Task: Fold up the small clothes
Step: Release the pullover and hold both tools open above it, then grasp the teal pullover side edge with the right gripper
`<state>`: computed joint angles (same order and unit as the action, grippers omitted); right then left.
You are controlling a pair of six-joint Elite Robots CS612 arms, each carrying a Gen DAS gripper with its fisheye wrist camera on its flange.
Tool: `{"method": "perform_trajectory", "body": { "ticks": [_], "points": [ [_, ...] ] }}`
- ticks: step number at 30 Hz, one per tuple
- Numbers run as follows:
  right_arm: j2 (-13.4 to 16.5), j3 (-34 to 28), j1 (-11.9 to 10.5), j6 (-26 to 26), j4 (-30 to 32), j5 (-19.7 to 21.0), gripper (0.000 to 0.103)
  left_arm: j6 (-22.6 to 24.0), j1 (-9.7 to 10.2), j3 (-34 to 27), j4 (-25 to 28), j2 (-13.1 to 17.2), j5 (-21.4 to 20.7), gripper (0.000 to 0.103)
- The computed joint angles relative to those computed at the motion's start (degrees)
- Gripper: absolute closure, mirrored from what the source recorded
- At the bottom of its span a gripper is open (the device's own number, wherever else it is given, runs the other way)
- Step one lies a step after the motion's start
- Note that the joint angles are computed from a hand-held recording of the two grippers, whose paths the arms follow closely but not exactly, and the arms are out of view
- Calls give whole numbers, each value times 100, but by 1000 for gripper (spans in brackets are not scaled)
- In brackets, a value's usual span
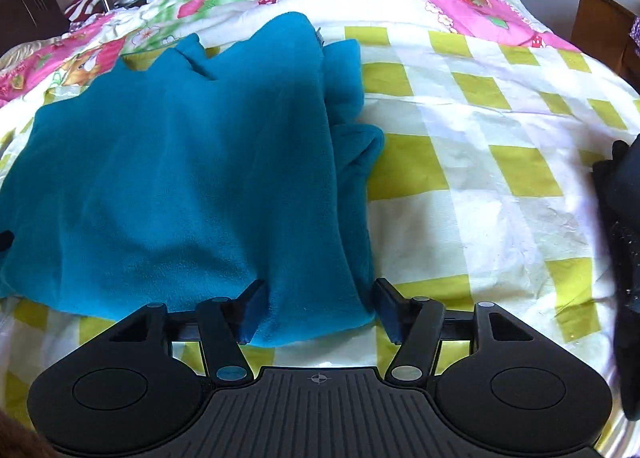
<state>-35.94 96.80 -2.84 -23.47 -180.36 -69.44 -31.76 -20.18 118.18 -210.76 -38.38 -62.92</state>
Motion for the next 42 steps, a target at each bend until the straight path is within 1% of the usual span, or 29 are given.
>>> {"method": "perform_trajectory", "body": {
  "ticks": [1,2,3,4,6,7,8,9,10,11,13,16,18,22,24,25,27,28,29,30,31,32,33,34,36,37,39,40,42],
  "points": [
    [24,-3,7,74,-60,77,41,-270,24,40,-49,-28,-3,11],
    [23,19,-16,137,-119,223,41,-388,36,79,-162,-30,29,11],
    [9,49,-69,162,-123,464,41,-466,46,94,-121,-40,113,11],
    [14,41,-90,201,-93,613,41,-506,72,90,37,-60,63,11],
    [72,-12,-134,425,-75,789,41,-491,212,23,257,-39,-479,13],
    [116,-63,-133,521,-51,836,40,-541,238,-6,298,-28,-559,14],
    [169,-124,-125,666,-38,851,40,-573,267,-19,297,-43,-679,25],
    [198,-142,-127,845,-88,898,41,-624,305,-16,247,-69,-883,42],
    [209,-146,-137,998,-133,982,50,-694,327,-2,263,-111,-1081,47],
    [198,-131,-132,1028,-152,979,69,-657,328,9,367,-155,-1172,52],
    [133,-88,-114,1030,19,854,82,-481,266,64,571,-232,-1160,55],
    [-16,118,-166,773,111,827,86,-665,239,250,610,-359,-1321,58],
    [-190,376,-270,654,197,958,86,-718,159,435,669,-470,-1395,60],
    [-653,1071,-486,300,516,1002,86,-723,-147,935,979,-797,-1490,60],
    [-867,1443,-587,131,625,853,85,-769,-342,1130,1072,-900,-1376,55],
    [-916,1606,-657,251,574,817,82,-844,-442,1190,1112,-929,-1232,54],
    [-898,1761,-729,476,365,755,77,-1114,-656,1297,1140,-991,-849,53],
    [-873,1828,-764,656,143,759,71,-1330,-741,1355,1107,-1027,-658,53],
    [-852,1885,-809,863,-89,850,66,-1531,-823,1413,1096,-1072,-426,53],
    [-825,1946,-855,1095,-380,956,64,-1695,-933,1483,1101,-1126,-87,53],
    [-795,1986,-896,1295,-661,1046,60,-1746,-1046,1543,1086,-1164,253,53],
    [-752,2022,-947,1491,-1002,1163,53,-1781,-1178,1604,1070,-1206,641,53],
    [-694,2022,-979,1642,-1288,1241,48,-1820,-1273,1637,1014,-1231,921,52],
    [-611,2001,-1004,1803,-1587,1304,43,-1832,-1330,1649,856,-1223,1050,52],
    [-436,1881,-1011,2038,-1908,1301,44,-1626,-1362,1582,245,-1117,939,50],
    [-350,1793,-1011,2184,-1925,1357,43,-1477,-1363,1498,94,-1057,848,50],
    [-212,1608,-1048,2376,-1609,1716,44,-995,-1362,1225,-53,-907,661,50],
    [-142,1543,-1044,2492,-1590,1778,43,-721,-1331,1041,-99,-828,518,50],
    [-8,1463,-1061,2490,-1714,1992,43,-342,-1292,738,-118,-677,246,50]
  ]
}}
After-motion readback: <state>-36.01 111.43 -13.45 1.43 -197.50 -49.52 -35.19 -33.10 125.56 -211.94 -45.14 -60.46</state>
